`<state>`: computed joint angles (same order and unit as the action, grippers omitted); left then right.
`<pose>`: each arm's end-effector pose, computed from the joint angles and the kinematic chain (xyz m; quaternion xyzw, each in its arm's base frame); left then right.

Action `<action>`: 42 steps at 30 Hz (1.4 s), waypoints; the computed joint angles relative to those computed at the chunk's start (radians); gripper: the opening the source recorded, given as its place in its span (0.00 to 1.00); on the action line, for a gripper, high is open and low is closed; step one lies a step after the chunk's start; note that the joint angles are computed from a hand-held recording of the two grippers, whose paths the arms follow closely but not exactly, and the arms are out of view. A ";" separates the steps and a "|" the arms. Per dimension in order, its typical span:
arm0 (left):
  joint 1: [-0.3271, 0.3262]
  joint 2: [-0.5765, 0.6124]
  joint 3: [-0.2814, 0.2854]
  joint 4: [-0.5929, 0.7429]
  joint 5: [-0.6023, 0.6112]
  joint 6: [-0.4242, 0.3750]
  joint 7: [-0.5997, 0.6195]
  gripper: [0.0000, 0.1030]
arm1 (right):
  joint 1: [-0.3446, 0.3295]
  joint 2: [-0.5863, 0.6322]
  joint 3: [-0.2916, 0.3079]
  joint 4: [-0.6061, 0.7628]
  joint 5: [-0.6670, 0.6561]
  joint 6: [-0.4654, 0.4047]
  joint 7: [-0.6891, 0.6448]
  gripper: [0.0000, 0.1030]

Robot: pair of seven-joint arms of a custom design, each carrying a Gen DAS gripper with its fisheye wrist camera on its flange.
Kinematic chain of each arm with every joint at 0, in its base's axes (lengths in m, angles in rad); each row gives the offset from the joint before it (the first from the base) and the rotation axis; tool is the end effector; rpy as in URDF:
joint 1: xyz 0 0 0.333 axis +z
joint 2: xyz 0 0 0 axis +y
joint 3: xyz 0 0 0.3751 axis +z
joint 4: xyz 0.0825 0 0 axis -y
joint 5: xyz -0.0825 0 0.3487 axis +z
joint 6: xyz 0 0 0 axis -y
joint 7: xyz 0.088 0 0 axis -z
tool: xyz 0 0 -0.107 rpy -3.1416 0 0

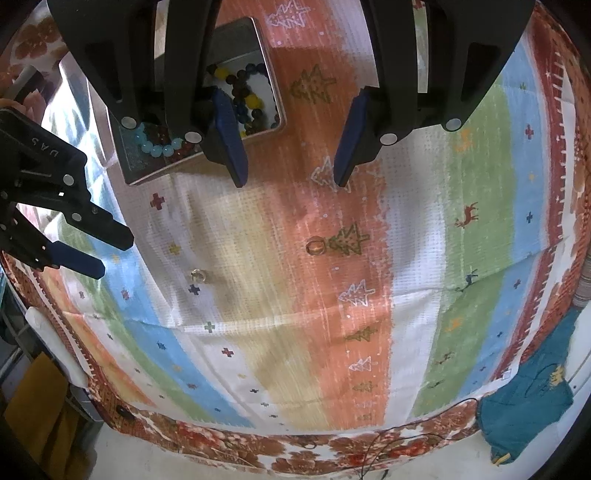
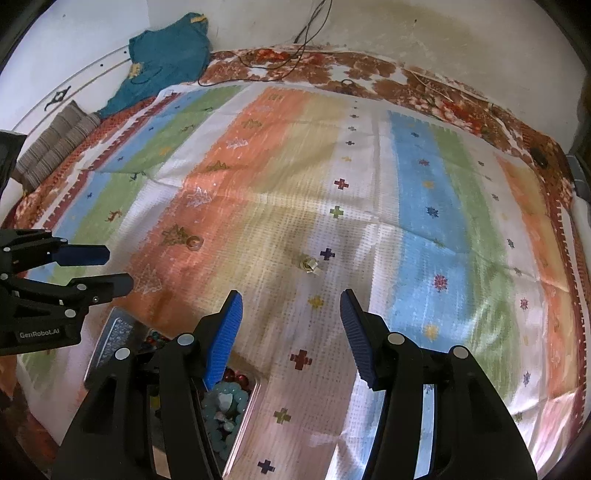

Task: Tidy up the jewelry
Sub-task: 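Move both open tools toward the small rings on the cloth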

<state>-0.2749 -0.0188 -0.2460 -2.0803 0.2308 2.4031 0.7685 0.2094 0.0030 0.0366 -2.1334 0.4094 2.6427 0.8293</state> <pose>0.4694 -0.2686 0.5465 -0.7395 0.6450 -0.1556 0.1132 0.5359 0.1238 0.5379 -0.8652 0.4147 -0.1395 0.2449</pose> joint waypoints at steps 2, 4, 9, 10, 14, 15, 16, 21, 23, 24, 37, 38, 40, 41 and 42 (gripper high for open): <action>0.003 0.008 0.004 0.003 -0.008 0.003 0.008 0.47 | -0.002 0.015 -0.002 0.015 -0.001 -0.008 0.005 0.53; 0.008 0.015 0.008 0.004 -0.015 0.009 0.011 0.47 | -0.004 0.030 -0.002 0.028 -0.004 -0.010 0.011 0.53; 0.019 0.039 0.014 0.009 -0.029 0.014 0.025 0.48 | -0.008 0.059 -0.002 0.056 -0.020 -0.026 0.032 0.53; 0.021 0.044 0.015 0.010 -0.031 0.015 0.028 0.48 | -0.008 0.062 -0.001 0.057 -0.024 -0.023 0.034 0.53; 0.023 0.069 0.015 0.029 -0.023 0.005 0.036 0.48 | -0.006 0.083 0.000 0.072 -0.042 -0.025 0.054 0.53; 0.023 0.074 0.015 0.033 -0.022 0.004 0.038 0.48 | -0.005 0.090 0.001 0.077 -0.048 -0.026 0.061 0.53; 0.024 0.079 0.015 0.039 -0.022 0.004 0.041 0.48 | -0.004 0.096 0.001 0.082 -0.054 -0.025 0.067 0.53; 0.026 0.100 0.018 0.056 -0.014 -0.001 0.048 0.48 | -0.001 0.139 -0.002 0.108 -0.088 -0.029 0.107 0.53; 0.028 0.109 0.019 0.060 -0.012 -0.005 0.050 0.48 | 0.001 0.150 -0.002 0.112 -0.103 -0.026 0.117 0.53; 0.029 0.113 0.019 0.061 -0.012 -0.005 0.052 0.48 | 0.002 0.157 -0.003 0.117 -0.112 -0.025 0.124 0.53; 0.042 0.151 0.025 0.071 -0.032 0.009 0.071 0.48 | 0.009 0.219 -0.003 0.181 -0.150 -0.058 0.187 0.53; 0.042 0.154 0.025 0.072 -0.031 0.009 0.072 0.48 | 0.012 0.222 -0.005 0.181 -0.159 -0.056 0.193 0.53; 0.045 0.160 0.026 0.072 -0.033 0.013 0.075 0.48 | 0.016 0.230 -0.006 0.186 -0.174 -0.054 0.203 0.53; 0.046 0.164 0.026 0.074 -0.034 0.015 0.079 0.48 | 0.016 0.235 -0.006 0.190 -0.176 -0.056 0.205 0.53; 0.047 0.168 0.027 0.076 -0.032 0.016 0.081 0.48 | 0.017 0.241 -0.006 0.195 -0.180 -0.059 0.209 0.53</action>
<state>-0.2280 0.1492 -0.2192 -2.0044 0.1983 2.4190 0.8492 0.2262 0.2443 0.0306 -1.9382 0.2291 2.5833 1.0387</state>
